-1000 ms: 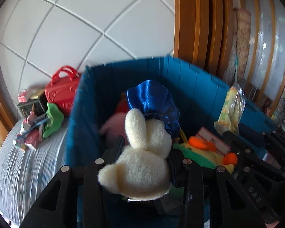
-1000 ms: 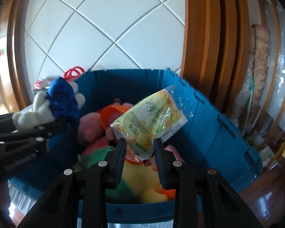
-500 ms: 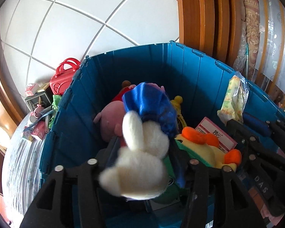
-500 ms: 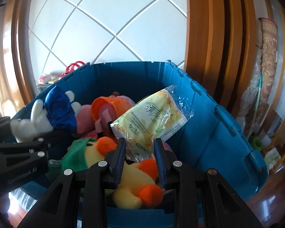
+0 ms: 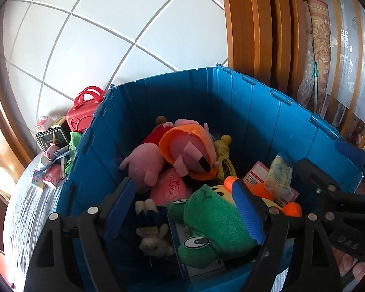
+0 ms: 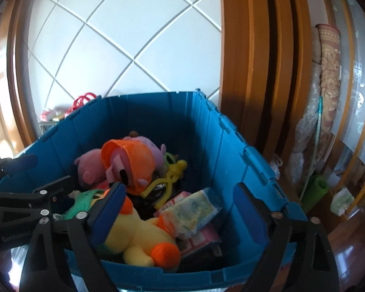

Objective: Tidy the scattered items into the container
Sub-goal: 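Open both tools to drop the bunny and yellow pack into the crate, then withdraw both tools from the crate toward the pile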

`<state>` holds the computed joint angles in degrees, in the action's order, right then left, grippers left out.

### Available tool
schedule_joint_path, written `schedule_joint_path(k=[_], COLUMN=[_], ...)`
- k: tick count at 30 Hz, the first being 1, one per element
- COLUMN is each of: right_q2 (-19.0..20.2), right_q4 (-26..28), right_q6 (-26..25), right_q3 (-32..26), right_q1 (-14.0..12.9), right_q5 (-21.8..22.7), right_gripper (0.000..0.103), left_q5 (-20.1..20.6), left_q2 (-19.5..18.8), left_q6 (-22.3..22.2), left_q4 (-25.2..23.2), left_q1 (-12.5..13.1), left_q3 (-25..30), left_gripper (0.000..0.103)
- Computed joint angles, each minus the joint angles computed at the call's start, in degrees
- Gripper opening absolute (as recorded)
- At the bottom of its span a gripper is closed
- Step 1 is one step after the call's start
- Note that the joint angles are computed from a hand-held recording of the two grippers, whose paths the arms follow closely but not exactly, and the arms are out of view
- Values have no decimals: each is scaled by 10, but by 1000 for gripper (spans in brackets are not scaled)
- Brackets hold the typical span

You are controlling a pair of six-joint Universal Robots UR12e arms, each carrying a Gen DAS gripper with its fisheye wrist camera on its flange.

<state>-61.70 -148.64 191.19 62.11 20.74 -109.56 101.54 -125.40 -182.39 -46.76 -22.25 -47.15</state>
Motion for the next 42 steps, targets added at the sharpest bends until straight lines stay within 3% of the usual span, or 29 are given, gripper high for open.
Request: schedule_joint_path(k=[2, 17, 27, 35, 39, 42], right_q2=[-2, -21, -12, 46, 102, 163], right_q4=[-12, -27, -76, -48, -19, 16], right_q6=[0, 33, 40, 18, 6, 3], right_q3=[3, 19, 12, -83, -176, -278], right_q1=[1, 12, 28, 74, 112, 145], right_q5=[-8, -5, 21, 13, -13, -43], right_gripper=[103, 103, 103, 103, 103, 103], left_q5=[2, -9, 30, 7, -26, -67], left_q2=[1, 58, 108, 162, 196, 221], left_q6=[-3, -25, -44, -65, -59, -26], left_q4=[1, 51, 102, 129, 151, 166], left_q1=[1, 14, 34, 95, 144, 195], left_q3=[-1, -83, -155, -236, -290, -332], left_gripper=[82, 82, 82, 82, 82, 82])
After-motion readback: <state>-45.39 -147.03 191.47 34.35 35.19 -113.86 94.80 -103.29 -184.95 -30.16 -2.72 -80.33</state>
